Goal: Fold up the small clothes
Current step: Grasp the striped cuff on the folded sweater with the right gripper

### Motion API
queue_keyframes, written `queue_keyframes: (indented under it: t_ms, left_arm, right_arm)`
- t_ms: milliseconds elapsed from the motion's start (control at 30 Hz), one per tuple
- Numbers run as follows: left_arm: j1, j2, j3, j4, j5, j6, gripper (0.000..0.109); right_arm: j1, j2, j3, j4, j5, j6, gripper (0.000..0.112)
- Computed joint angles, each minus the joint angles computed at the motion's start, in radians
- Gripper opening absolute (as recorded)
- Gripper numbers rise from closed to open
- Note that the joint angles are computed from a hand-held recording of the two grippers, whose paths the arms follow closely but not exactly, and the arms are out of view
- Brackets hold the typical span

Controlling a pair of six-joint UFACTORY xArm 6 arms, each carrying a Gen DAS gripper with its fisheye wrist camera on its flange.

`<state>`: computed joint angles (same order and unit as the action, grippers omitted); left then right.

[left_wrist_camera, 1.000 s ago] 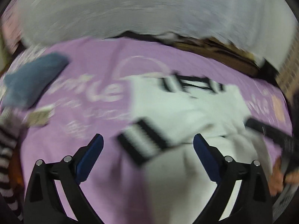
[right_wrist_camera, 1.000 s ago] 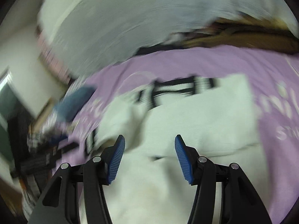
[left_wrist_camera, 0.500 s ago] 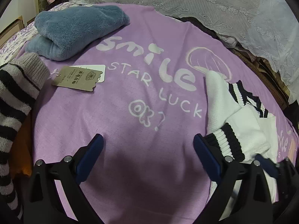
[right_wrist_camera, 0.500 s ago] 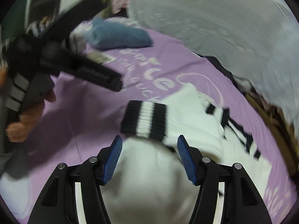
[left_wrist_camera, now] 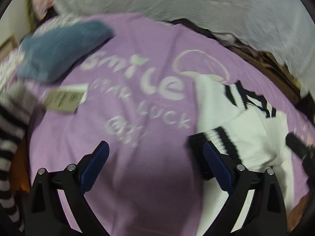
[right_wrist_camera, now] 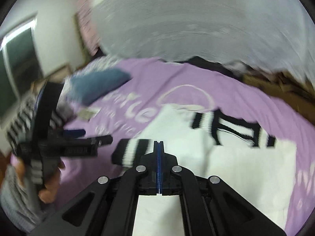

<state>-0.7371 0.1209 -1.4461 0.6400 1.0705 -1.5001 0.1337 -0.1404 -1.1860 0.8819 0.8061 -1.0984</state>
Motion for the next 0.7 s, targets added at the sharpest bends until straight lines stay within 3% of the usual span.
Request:
queue_keyframes:
  t_ms: [33, 67, 100, 133, 233, 333, 400, 433, 500, 700]
  left_arm:
    - [-0.005, 0.015, -0.025, 0.011, 0.018, 0.001, 0.094]
    - [-0.002, 0.019, -0.033, 0.010, 0.020, -0.007, 0.094]
    - [0.005, 0.011, -0.023, 0.002, 0.004, -0.013, 0.094]
    - [0.010, 0.000, -0.008, -0.003, -0.008, -0.021, 0.094]
    - [0.017, -0.048, 0.048, 0.007, 0.012, -0.079, 0.094]
    - [0.043, -0.118, 0.141, -0.005, -0.041, -0.128, 0.094]
    - [0.054, -0.135, 0.168, -0.011, -0.062, -0.140, 0.094]
    - [0.056, -0.139, 0.175, -0.015, -0.068, -0.142, 0.094]
    - [0.058, -0.139, 0.181, -0.021, -0.077, -0.136, 0.093]
    - [0.027, -0.071, 0.083, -0.010, -0.046, -0.069, 0.093]
  right_arm:
    - [0.000, -0.006, 0.008, -0.013, 0.007, -0.019, 0.018]
    - [0.018, -0.029, 0.043, -0.034, 0.000, -0.054, 0.062]
    - [0.048, -0.063, 0.100, -0.030, -0.049, -0.114, 0.076]
    - [0.086, -0.093, 0.153, -0.032, -0.106, -0.169, 0.077]
    - [0.198, -0.115, 0.233, -0.102, -0.232, -0.233, 0.076]
    - [0.283, -0.067, 0.245, -0.236, -0.344, -0.149, 0.074]
    - [0.311, -0.021, 0.236, -0.342, -0.421, -0.062, 0.047]
    - [0.305, -0.005, 0.210, -0.334, -0.402, -0.041, 0.032]
    - [0.268, -0.010, 0.161, -0.236, -0.307, -0.047, 0.014]
    - [0.027, 0.011, -0.007, 0.026, -0.046, -0.015, 0.012]
